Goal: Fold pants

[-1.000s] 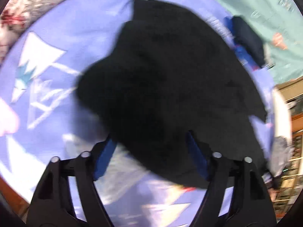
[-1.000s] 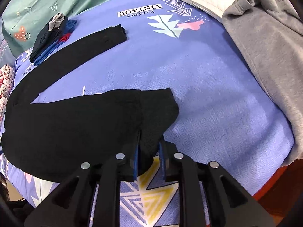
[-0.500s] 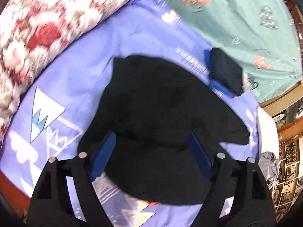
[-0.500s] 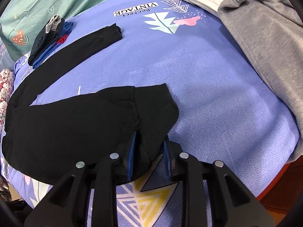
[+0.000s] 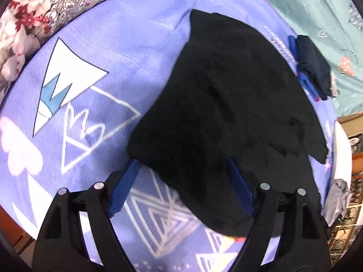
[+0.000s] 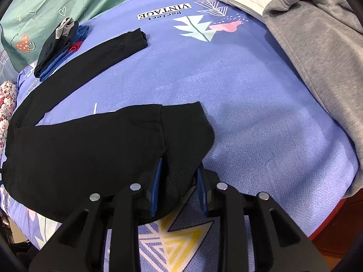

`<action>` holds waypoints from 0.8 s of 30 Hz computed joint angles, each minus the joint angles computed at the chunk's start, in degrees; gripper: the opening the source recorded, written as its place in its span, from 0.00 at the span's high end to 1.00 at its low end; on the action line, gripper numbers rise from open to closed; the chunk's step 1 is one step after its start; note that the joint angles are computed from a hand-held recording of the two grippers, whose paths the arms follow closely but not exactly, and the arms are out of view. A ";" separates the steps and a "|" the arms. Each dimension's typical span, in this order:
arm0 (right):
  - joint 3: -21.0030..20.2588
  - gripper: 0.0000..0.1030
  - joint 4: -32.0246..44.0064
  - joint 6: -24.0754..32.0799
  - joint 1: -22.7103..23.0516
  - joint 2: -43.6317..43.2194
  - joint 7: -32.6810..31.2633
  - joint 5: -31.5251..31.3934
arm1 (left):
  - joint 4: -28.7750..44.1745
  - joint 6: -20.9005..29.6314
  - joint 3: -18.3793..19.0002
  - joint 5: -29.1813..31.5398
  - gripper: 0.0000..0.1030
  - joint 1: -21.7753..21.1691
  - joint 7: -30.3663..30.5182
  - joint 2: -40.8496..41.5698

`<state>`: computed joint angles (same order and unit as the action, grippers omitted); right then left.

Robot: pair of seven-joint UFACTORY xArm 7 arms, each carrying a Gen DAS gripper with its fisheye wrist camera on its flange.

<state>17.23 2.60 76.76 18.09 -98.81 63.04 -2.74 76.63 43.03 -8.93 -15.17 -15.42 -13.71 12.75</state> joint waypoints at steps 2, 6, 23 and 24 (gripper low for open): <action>0.17 0.72 -0.19 0.37 0.31 -0.75 0.27 0.12 | 1.77 -0.12 1.37 6.23 0.21 -1.39 -2.64 1.46; 0.04 0.70 -0.57 0.05 0.34 -1.13 0.54 0.12 | 2.59 -2.24 0.71 6.32 0.19 -0.06 -0.38 2.37; -0.72 0.68 -0.67 -1.48 -1.38 0.29 -1.97 -0.73 | 5.05 8.05 -1.15 -11.16 0.14 3.03 22.05 2.95; -0.77 0.70 -0.72 -1.39 -1.30 0.11 -1.90 -0.73 | 5.01 6.76 -1.18 -11.64 0.14 2.93 21.90 3.19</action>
<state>16.45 1.88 75.37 16.79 -98.70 61.14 -3.47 81.64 49.80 -10.11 -26.81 -12.49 8.19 15.94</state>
